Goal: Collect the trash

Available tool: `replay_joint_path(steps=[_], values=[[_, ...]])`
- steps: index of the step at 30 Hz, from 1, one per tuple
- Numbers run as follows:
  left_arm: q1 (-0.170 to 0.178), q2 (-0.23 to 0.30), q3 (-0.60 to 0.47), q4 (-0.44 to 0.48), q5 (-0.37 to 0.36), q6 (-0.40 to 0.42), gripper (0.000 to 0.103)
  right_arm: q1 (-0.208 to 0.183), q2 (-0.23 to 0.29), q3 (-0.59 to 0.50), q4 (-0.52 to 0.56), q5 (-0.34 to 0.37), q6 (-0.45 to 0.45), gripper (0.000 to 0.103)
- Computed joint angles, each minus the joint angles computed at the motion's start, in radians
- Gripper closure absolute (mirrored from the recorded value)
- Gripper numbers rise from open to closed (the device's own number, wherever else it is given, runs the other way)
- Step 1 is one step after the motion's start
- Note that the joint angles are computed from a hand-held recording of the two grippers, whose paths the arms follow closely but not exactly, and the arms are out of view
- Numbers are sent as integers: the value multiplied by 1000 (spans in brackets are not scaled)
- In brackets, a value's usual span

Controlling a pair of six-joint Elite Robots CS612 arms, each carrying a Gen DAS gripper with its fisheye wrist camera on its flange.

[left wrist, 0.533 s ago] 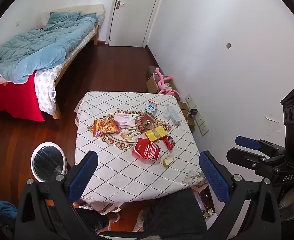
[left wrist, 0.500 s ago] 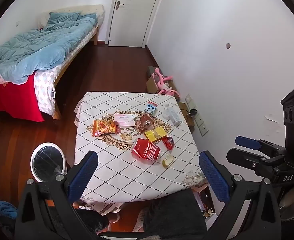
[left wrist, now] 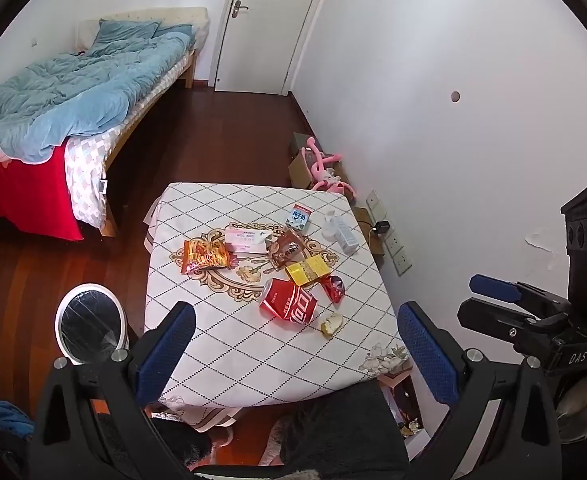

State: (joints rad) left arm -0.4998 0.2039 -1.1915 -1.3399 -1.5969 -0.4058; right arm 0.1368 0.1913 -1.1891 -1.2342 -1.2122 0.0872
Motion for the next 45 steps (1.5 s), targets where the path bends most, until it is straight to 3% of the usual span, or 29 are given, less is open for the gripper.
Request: replay_joint_path(steps=[45], values=[[4, 9, -38, -1, 7, 2, 0, 8, 9, 6, -45, 20, -22, 0]])
